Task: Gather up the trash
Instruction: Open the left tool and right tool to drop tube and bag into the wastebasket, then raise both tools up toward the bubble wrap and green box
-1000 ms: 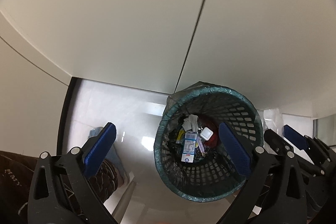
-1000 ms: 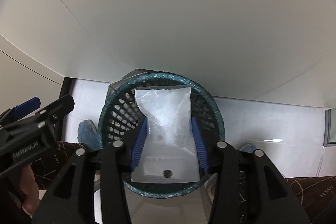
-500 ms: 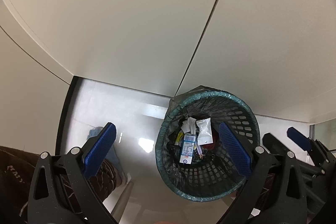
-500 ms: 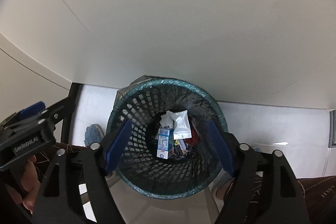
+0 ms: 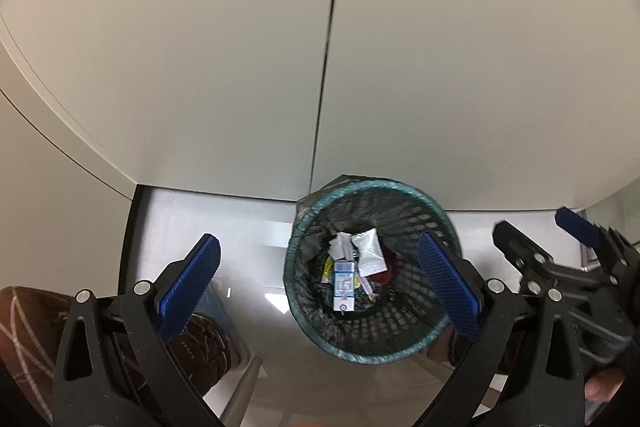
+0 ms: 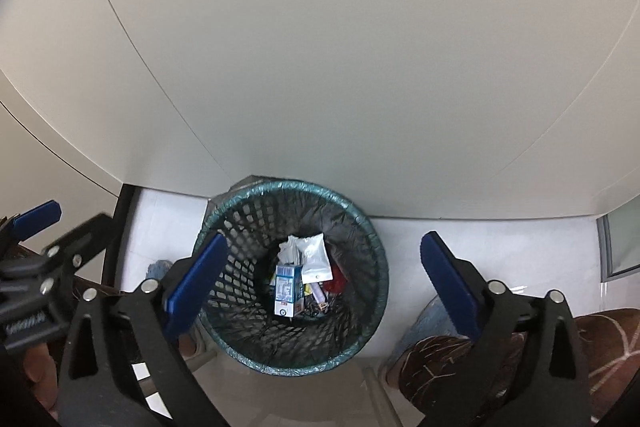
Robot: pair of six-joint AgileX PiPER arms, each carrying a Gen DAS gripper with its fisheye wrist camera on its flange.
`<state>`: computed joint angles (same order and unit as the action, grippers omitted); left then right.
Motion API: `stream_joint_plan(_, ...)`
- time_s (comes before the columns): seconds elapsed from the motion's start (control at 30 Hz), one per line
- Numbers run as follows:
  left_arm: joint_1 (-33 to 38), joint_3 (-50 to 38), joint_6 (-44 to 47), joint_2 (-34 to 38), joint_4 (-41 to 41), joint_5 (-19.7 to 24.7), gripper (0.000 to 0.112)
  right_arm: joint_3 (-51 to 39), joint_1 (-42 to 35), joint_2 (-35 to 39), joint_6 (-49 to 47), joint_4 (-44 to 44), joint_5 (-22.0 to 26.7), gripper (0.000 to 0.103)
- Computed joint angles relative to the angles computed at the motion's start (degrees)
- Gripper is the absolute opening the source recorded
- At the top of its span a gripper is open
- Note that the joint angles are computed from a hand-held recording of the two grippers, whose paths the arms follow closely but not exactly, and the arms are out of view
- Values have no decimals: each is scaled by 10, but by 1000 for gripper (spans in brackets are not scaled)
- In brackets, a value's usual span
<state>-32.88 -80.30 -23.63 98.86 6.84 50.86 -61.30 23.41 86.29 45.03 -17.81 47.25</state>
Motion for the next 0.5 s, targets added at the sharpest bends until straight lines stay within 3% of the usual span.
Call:
stream_joint_plan(0.37,4,-12,37,-101,-18,74,97,-39,21,-104,-16,6,108,95)
stream_joint_plan(0.5,-5,-57,42,-120,-17,116,97,-78,17,-123,-30,17,148,95)
